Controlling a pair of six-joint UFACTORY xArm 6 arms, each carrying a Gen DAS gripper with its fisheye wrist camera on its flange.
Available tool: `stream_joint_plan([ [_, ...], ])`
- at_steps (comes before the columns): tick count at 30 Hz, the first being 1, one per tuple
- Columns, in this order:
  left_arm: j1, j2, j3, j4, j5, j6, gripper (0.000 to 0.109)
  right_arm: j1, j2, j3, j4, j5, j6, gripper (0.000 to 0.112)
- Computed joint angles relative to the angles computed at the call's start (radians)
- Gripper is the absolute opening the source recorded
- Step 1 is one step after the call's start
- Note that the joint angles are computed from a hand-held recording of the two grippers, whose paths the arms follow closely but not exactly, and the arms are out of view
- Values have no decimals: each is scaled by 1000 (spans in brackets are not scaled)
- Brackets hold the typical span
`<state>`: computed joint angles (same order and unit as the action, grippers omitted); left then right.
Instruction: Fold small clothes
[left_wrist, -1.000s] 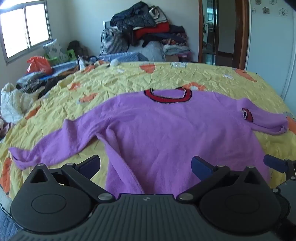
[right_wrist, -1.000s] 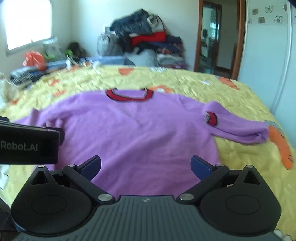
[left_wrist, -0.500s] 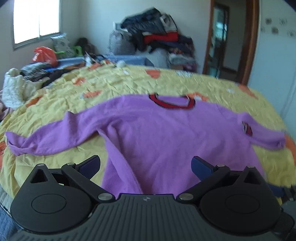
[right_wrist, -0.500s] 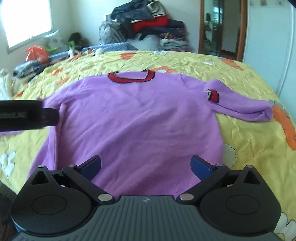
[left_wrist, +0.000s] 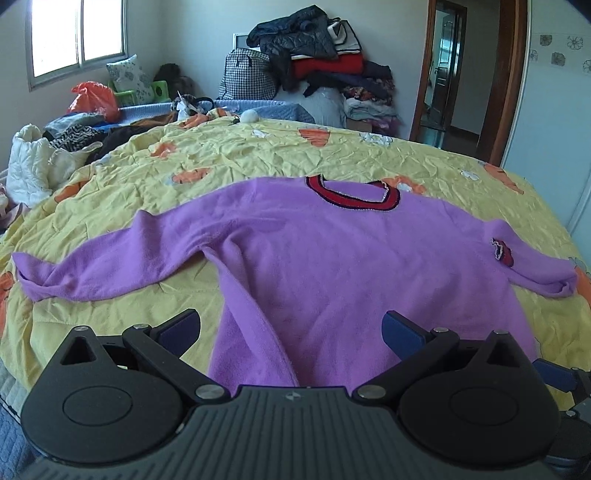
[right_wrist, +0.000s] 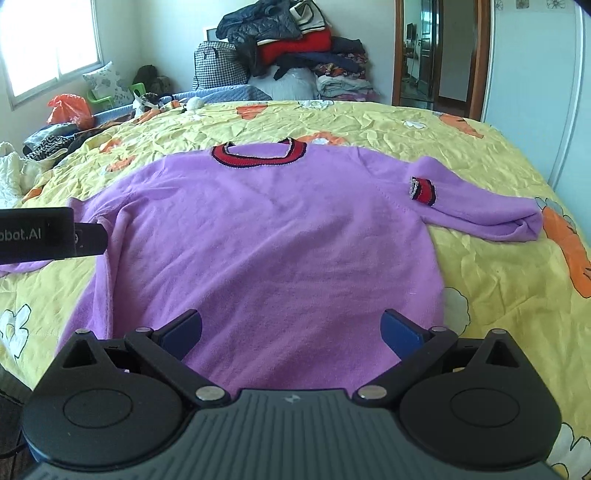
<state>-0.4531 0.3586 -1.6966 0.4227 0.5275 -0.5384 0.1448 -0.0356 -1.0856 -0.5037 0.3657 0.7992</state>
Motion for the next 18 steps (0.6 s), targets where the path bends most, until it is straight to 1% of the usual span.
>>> stream_joint_plan([
  [4, -3, 7, -8, -19, 16, 21, 103, -1, 6, -1, 17, -10, -22, 103],
  [7, -6, 32, -43, -31, 52, 39, 103, -10, 15, 5, 50, -51, -63, 103],
  [10, -6, 48, -68, -36, 81, 42, 103, -24, 41, -5, 21, -94, -57, 103],
  [12, -7, 56, -81, -11, 95, 26, 103, -29, 71, -28, 59, -97, -92, 103],
  [14, -7, 70, -107, 2, 118, 20, 103, -31, 91, -36, 138, -116, -151, 103],
  [15, -6, 80, -124, 0, 130, 20, 103, -31, 102, -44, 168, -117, -170, 103],
  [18, -2, 114, -181, -18, 171, 33, 103, -29, 129, -79, 149, -89, -159, 103],
])
